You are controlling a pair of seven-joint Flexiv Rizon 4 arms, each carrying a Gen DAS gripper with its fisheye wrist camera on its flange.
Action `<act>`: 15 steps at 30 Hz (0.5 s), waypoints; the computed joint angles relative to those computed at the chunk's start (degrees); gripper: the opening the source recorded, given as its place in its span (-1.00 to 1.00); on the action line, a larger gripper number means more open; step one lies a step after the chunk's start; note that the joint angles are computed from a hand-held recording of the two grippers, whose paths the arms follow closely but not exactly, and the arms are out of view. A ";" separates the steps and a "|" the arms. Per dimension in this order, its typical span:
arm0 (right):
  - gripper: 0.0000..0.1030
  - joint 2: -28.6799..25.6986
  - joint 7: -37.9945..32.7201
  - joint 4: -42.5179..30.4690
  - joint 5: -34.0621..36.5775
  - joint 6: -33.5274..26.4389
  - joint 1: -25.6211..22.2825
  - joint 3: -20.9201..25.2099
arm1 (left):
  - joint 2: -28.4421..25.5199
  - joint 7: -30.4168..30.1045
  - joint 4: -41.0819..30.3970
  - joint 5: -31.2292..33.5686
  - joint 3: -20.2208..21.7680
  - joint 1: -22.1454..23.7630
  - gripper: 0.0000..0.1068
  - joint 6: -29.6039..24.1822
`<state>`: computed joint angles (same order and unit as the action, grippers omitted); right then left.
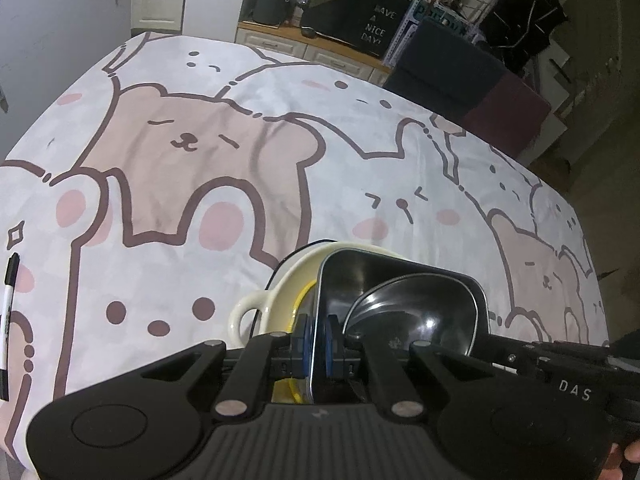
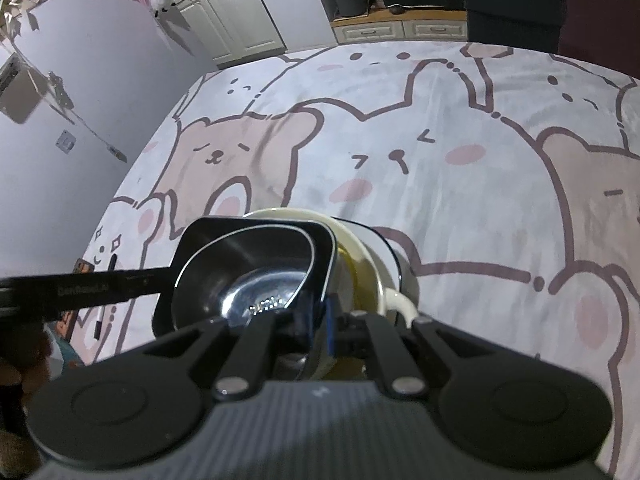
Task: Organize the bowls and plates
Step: 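Lower the small steel bowl into the lemon-print bowl with both grippers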
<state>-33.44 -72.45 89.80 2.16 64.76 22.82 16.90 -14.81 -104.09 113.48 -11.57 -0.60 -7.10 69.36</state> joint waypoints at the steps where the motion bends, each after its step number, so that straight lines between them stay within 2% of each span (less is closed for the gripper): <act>1: -0.85 -0.04 0.25 -0.04 -0.13 -0.18 0.10 -0.24 | -0.13 0.00 -0.17 0.06 -0.03 -0.03 -0.86 -0.07; 15: -0.84 -0.60 0.24 -0.89 -0.39 -2.19 0.22 -0.29 | -0.78 -1.15 -0.94 1.76 0.56 -0.26 -0.86 -1.11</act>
